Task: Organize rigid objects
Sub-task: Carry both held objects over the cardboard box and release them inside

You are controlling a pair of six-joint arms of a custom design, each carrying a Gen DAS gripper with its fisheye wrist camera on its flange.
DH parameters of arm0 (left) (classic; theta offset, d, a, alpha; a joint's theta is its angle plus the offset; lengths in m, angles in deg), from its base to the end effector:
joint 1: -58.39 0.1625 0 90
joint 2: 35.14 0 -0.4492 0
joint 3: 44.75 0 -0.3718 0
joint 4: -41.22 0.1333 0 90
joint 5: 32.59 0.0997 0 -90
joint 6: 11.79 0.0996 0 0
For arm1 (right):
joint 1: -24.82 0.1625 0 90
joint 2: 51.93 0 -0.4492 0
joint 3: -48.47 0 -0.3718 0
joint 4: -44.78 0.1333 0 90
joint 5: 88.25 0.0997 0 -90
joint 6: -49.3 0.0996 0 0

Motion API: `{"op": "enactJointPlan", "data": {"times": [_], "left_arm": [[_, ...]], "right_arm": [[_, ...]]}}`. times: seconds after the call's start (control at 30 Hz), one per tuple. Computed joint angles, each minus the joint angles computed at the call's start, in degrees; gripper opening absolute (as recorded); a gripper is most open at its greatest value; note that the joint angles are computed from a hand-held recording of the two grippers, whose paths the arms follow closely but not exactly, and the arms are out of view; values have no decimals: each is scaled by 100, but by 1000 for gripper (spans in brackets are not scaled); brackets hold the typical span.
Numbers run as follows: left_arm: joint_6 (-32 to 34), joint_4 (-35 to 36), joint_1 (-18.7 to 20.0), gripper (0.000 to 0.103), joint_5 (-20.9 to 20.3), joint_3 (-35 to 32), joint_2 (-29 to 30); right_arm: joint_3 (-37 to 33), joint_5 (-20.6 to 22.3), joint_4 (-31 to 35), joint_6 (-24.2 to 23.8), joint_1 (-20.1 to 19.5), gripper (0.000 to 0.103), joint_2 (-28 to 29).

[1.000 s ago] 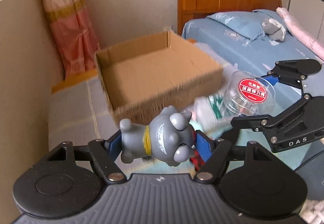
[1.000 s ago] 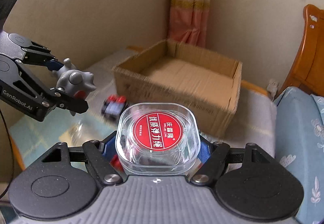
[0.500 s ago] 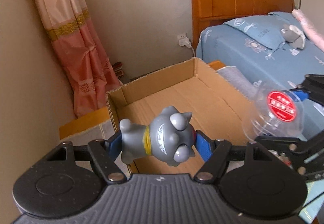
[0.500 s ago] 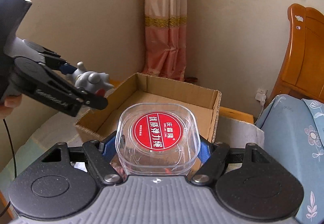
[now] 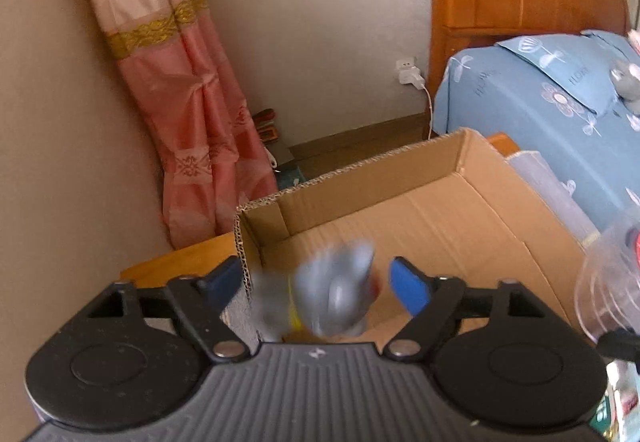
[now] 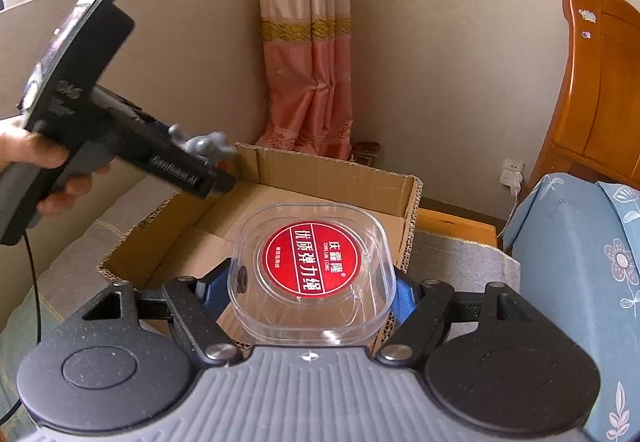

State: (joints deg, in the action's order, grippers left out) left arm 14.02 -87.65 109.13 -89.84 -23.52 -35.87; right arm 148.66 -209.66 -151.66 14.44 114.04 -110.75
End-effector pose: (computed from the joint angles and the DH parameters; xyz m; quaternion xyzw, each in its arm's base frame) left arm -0.4363 -0.8296 -0.0101 0.4714 0.8227 -0.1847 0.2585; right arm 0.0728 -0.6317 0.3557 0.0986 -0.8186 0.4231 0.3757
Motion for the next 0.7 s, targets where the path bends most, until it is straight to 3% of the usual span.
{"op": "enactJointPlan", "data": {"times": [0.17, 0.37, 0.7], "left_arm": [[-70, -38, 33, 93, -153, 270, -168], [205, -601, -19, 95, -317, 1588, -839], [465, -1259, -85, 99, -548, 2875, -1628]], "right_arm": [[-96, -50, 108, 21, -47, 80, 30], [-244, -11, 378, 168, -120, 80, 67], [-1052, -200, 816, 104, -77, 80, 393]]}}
